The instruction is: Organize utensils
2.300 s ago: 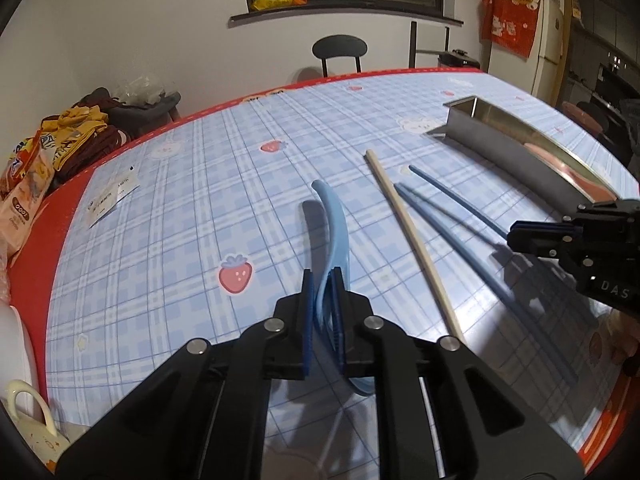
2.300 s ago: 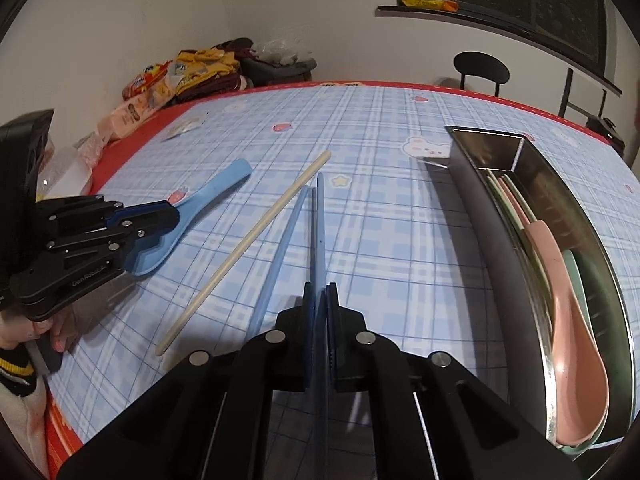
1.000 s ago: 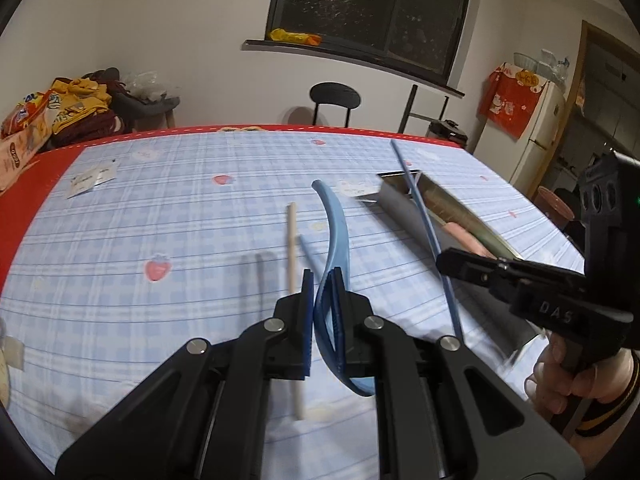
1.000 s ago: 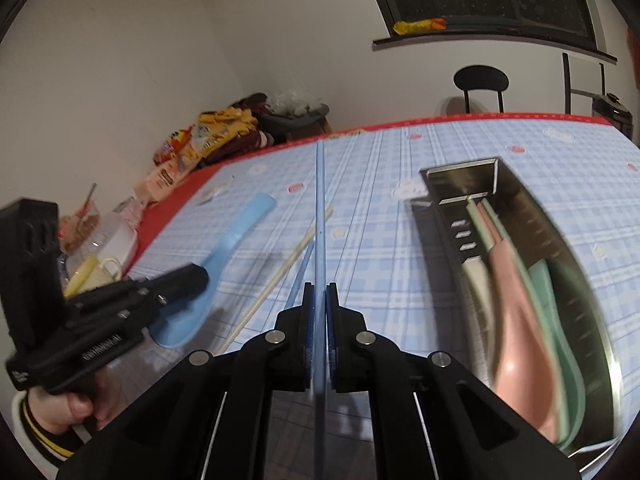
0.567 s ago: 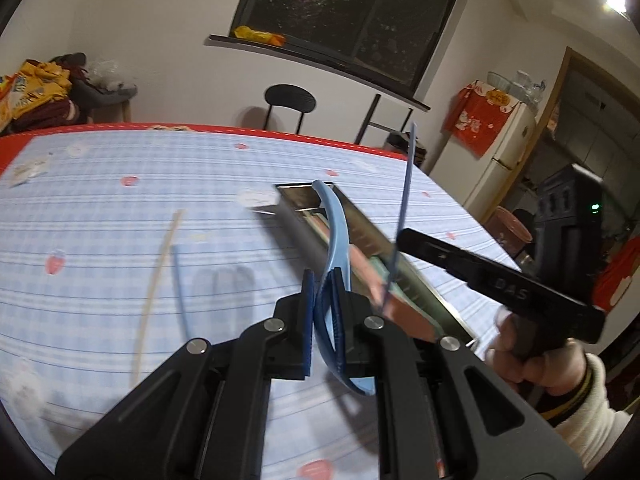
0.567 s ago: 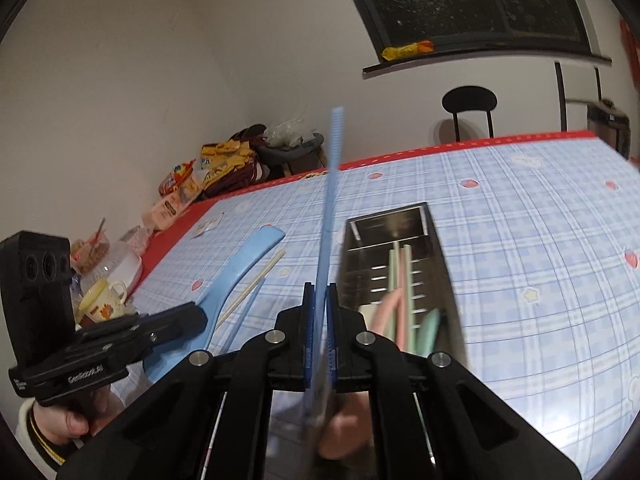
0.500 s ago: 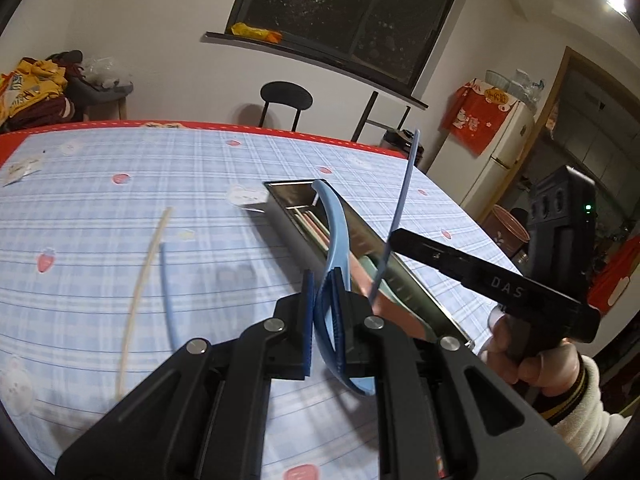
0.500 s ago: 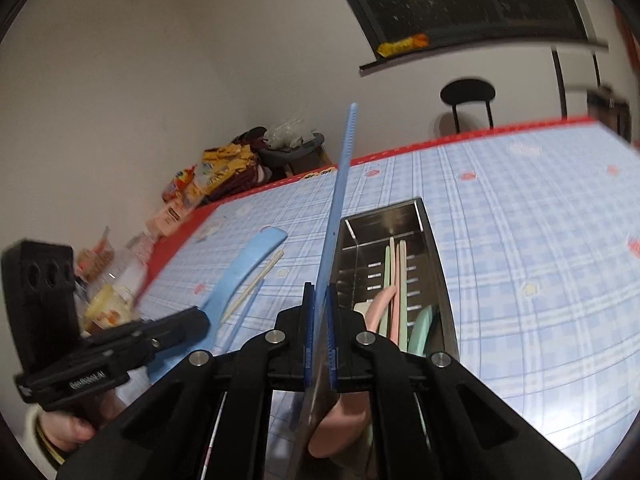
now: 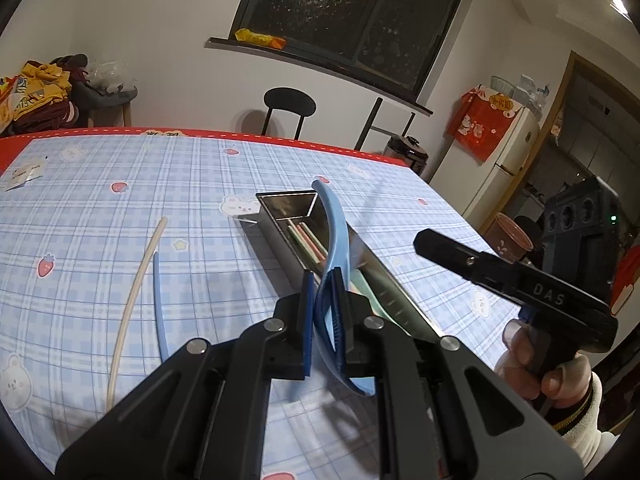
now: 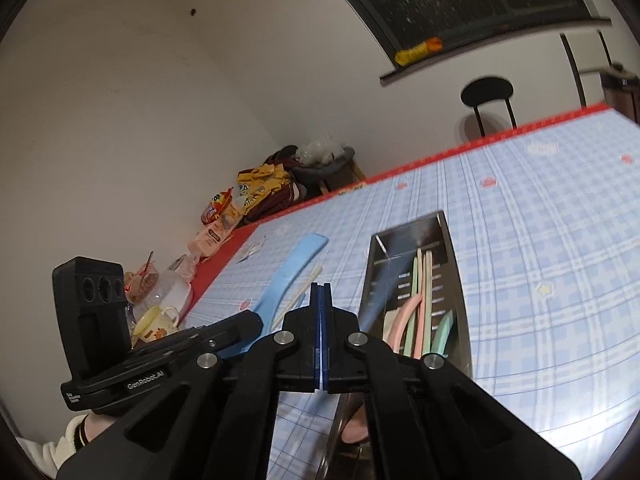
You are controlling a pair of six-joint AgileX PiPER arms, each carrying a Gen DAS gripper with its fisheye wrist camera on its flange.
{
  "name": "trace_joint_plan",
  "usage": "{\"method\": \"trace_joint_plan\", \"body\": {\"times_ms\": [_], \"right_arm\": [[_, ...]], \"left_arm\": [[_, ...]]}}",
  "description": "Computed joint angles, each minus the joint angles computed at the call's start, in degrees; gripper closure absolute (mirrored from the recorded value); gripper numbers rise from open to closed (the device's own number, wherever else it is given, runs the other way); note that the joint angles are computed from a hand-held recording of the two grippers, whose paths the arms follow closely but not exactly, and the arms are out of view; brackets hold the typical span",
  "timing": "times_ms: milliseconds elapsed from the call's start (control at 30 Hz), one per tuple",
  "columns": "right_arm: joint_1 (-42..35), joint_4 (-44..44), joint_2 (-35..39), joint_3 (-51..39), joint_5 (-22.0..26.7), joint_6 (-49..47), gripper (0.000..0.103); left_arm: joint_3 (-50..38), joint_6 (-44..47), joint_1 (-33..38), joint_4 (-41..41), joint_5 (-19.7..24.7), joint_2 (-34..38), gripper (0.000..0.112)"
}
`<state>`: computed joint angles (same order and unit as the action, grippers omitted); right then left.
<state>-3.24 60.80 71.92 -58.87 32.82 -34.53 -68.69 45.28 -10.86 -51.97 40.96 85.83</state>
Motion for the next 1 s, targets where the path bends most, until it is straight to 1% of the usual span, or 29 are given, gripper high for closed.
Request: {"method": "trace_joint_plan", "body": {"times_ms": [133,267,367,433,500,533,633,667,733,833,933,1000], "right_arm": [[0.27,-7.06,-1.70,-0.65,0.12,5.64,0.102],[0.01,-12.97,-1.65,-2.01,1.73,11.61,0.102],[2.60,-17.85,-1.21,-3.27,1.12,16.75,0.100],[4.95,-20.67,-0.31,-4.12,0.57,19.93,0.099],[8.35,-25.13,1.96,-5.89,-0.12,25.53,0.097],[9.61,-27.11,3.23,-6.92,-0.23,28.03,0.094],[14.84,-34.93,9.09,-12.10,-0.28,37.58,0.086],[16.32,-37.25,11.37,-14.38,0.17,40.43,0.085],[18.38,-40.53,15.84,-19.22,1.73,45.11,0.083],[20.82,-46.00,23.87,-28.88,6.06,53.94,0.080],[22.64,-53.26,34.25,-42.84,14.16,65.06,0.079],[23.78,-57.12,40.26,-51.94,19.89,69.68,0.079]], "left_arm": [[1.09,1.16,0.72,-1.67,0.16,-1.29,0.100],[1.48,2.81,3.03,-3.30,1.08,-2.07,0.100],[1.92,4.96,5.83,-4.91,2.33,-2.77,0.100],[2.30,7.02,8.90,-6.02,3.24,-3.28,0.100],[2.56,8.88,11.90,-7.12,4.17,-3.48,0.100],[2.51,9.74,13.34,-7.49,4.44,-3.38,0.100],[1.53,12.30,17.63,-8.80,5.33,-2.34,0.100],[0.93,13.31,19.15,-9.41,5.59,-1.50,0.100],[-0.59,14.01,20.86,-9.80,5.79,0.21,0.100],[-3.50,14.90,22.70,-9.98,5.34,3.68,0.100],[-7.42,14.11,23.81,-9.63,5.17,8.20,0.100],[-9.40,14.11,25.06,-10.46,6.14,10.85,0.100]]}}
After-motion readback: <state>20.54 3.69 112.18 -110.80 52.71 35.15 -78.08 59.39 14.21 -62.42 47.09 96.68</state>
